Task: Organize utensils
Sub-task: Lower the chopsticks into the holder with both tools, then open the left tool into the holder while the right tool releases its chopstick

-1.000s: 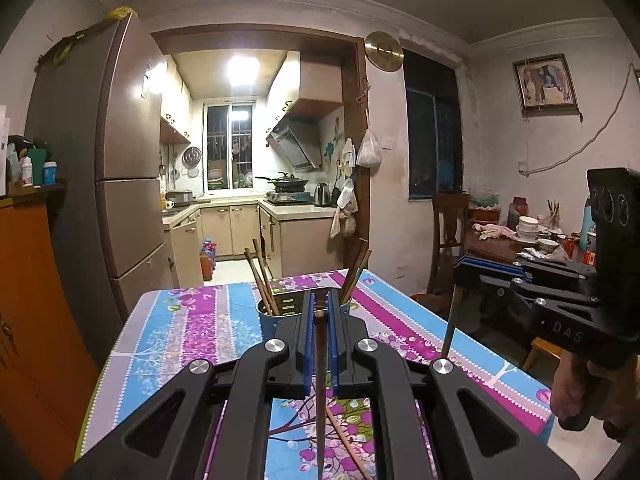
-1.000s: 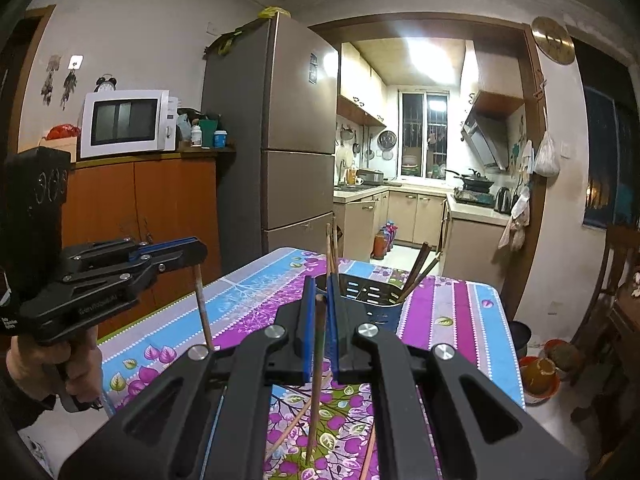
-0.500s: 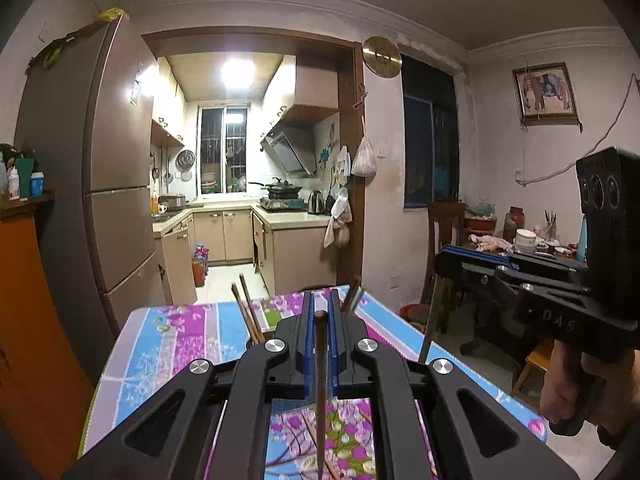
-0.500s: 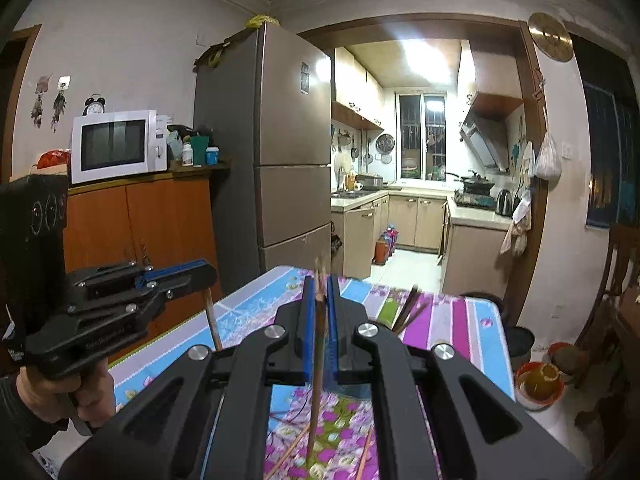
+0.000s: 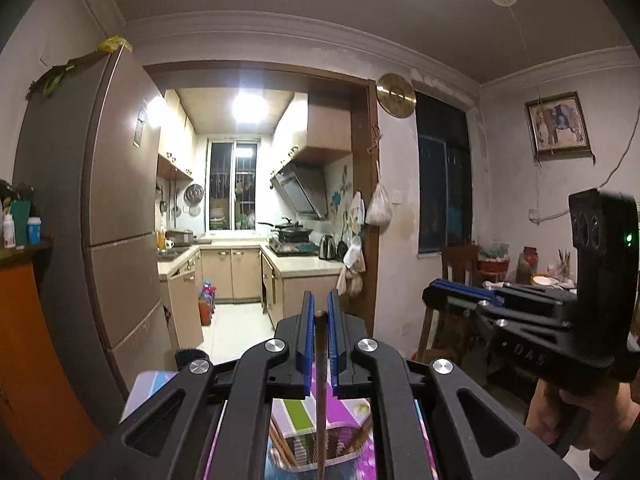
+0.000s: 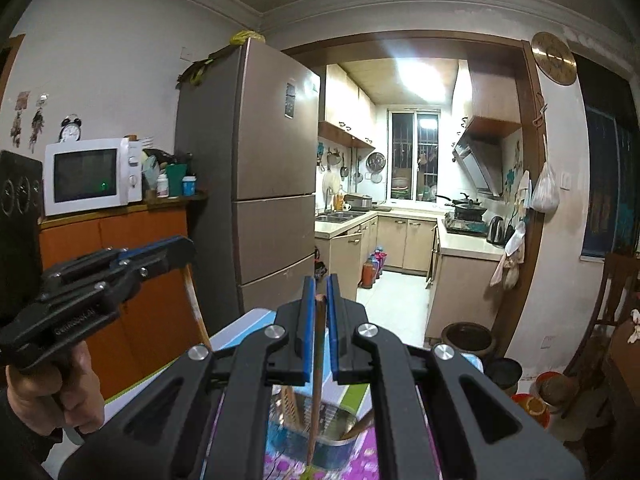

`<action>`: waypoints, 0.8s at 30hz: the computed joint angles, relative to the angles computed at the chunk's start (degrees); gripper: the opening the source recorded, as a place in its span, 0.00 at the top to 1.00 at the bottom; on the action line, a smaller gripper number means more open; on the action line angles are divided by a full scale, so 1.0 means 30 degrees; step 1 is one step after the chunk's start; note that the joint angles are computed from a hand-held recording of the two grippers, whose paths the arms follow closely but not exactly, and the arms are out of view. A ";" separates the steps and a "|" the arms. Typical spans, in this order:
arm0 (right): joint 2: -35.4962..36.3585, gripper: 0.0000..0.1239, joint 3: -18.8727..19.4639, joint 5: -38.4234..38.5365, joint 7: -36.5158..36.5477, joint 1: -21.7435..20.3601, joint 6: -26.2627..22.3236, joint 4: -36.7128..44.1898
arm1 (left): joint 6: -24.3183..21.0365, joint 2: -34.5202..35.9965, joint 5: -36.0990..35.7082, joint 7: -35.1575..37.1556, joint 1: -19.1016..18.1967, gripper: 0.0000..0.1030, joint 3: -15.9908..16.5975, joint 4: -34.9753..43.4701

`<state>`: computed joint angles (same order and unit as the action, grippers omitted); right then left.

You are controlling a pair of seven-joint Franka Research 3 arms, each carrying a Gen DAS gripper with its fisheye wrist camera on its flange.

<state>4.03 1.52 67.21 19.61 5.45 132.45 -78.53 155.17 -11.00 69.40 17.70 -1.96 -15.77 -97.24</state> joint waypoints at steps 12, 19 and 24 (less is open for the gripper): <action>0.3721 0.96 0.1516 -0.2065 0.1603 -0.0339 0.0495 0.4148 | 0.0608 0.3735 -0.1067 0.1854 -0.0954 0.93 0.1634 0.3362; 0.5348 0.96 0.2038 -0.3559 0.2891 -0.0508 0.0114 0.5282 | 0.0974 0.5022 -0.2087 0.2261 -0.1393 0.93 0.2625 0.3494; 0.6598 0.96 0.2324 -0.4898 0.3877 -0.0440 -0.0183 0.6477 | 0.0997 0.5833 -0.3362 0.3147 -0.1463 0.93 0.3160 0.3707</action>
